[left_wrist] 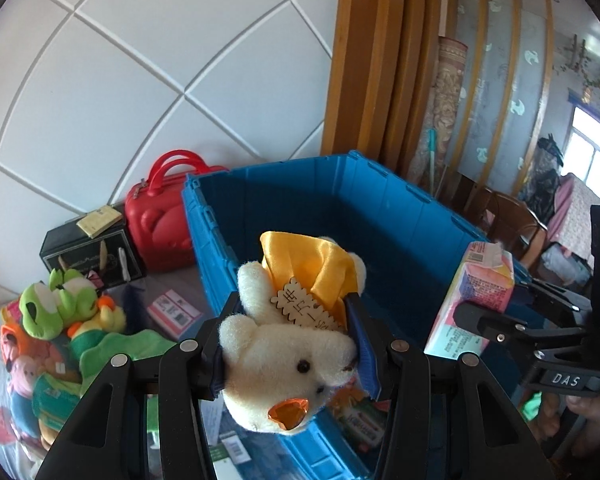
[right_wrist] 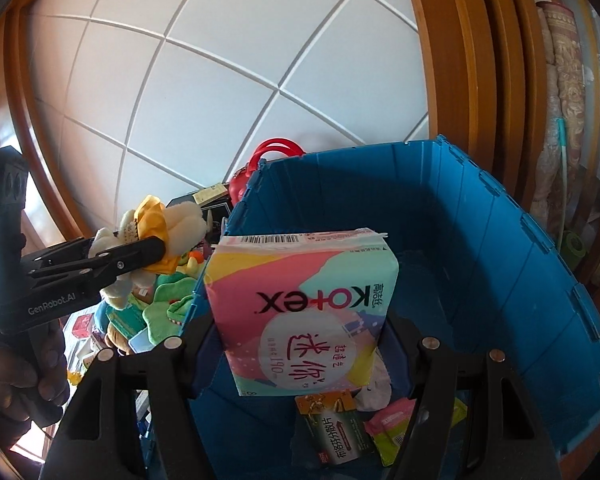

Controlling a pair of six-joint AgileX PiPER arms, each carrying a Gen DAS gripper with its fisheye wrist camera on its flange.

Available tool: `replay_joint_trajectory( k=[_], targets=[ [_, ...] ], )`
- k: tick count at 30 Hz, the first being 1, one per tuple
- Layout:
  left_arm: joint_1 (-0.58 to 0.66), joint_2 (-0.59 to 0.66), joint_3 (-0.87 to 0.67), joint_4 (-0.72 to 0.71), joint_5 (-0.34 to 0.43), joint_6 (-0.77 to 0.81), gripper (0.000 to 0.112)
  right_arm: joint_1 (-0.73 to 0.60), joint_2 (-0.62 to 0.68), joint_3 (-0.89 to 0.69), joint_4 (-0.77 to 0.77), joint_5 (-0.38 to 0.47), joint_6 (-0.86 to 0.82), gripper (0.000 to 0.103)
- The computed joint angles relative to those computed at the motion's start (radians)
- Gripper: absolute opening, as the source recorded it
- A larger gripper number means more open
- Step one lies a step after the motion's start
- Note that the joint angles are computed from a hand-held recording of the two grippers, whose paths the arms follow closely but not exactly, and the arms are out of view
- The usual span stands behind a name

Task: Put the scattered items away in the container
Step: 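Open both tools to drop the bear and Kotex pack into the crate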

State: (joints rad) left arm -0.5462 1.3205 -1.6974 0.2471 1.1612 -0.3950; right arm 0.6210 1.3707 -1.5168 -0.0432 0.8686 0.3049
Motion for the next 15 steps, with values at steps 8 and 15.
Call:
replay_joint_trajectory(
  k=[8,15],
  targets=[
    [0.002,0.102,-0.055,-0.085,-0.024,0.073,0.049,-0.103,-0.018,0.054,0.025,0.010,-0.005,0.067],
    [-0.021,0.198,-0.130,-0.132,-0.026,0.134,0.049,-0.162,-0.041,0.115,0.020,0.012,0.021,0.067]
  ],
)
